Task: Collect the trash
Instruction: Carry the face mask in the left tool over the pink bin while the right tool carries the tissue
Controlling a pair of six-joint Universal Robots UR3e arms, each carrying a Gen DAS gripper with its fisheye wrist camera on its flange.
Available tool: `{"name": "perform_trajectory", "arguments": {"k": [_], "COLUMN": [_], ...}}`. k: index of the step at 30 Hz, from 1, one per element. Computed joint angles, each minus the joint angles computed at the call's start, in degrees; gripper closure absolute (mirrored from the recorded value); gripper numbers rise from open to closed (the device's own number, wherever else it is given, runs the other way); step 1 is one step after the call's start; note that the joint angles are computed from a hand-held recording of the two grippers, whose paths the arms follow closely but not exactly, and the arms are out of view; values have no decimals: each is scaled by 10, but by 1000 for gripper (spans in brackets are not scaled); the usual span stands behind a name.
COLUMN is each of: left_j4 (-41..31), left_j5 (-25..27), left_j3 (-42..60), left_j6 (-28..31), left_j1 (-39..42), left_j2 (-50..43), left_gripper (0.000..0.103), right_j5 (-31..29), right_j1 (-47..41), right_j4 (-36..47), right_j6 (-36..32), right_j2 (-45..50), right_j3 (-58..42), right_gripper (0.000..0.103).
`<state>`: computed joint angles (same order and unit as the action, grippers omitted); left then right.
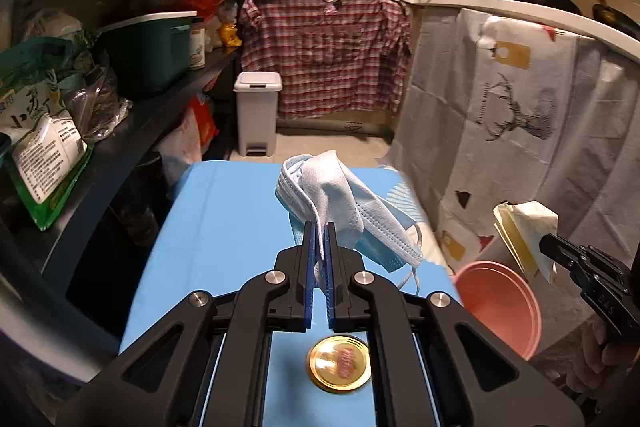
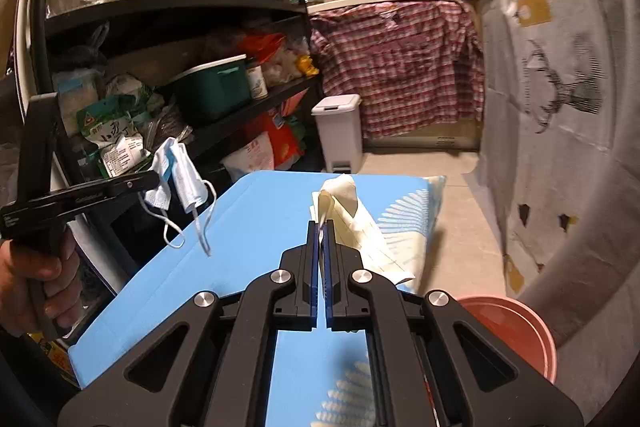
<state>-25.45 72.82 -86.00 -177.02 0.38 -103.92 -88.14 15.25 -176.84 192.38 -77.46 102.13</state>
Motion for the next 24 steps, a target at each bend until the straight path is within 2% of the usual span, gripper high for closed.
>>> {"name": "perform_trajectory", "arguments": {"k": [8, 14, 24], "left_j4": [53, 71, 69], "left_j5": [13, 8, 22], "left_j3": [-87, -97, -50], "left_j6": [-9, -4, -4], "left_j1": [-46, -81, -128], "left_j2": [40, 34, -19], "left_gripper": [98, 98, 98], "right_j5": [-15, -14, -45], "right_j1": [-37, -93, -100], "right_j4": [-41, -36, -37], "right_j6": [25, 38, 26], "right_j2": [-136, -219, -218], "right_j3": [157, 243, 258], "right_gripper": [100, 100, 100]}}
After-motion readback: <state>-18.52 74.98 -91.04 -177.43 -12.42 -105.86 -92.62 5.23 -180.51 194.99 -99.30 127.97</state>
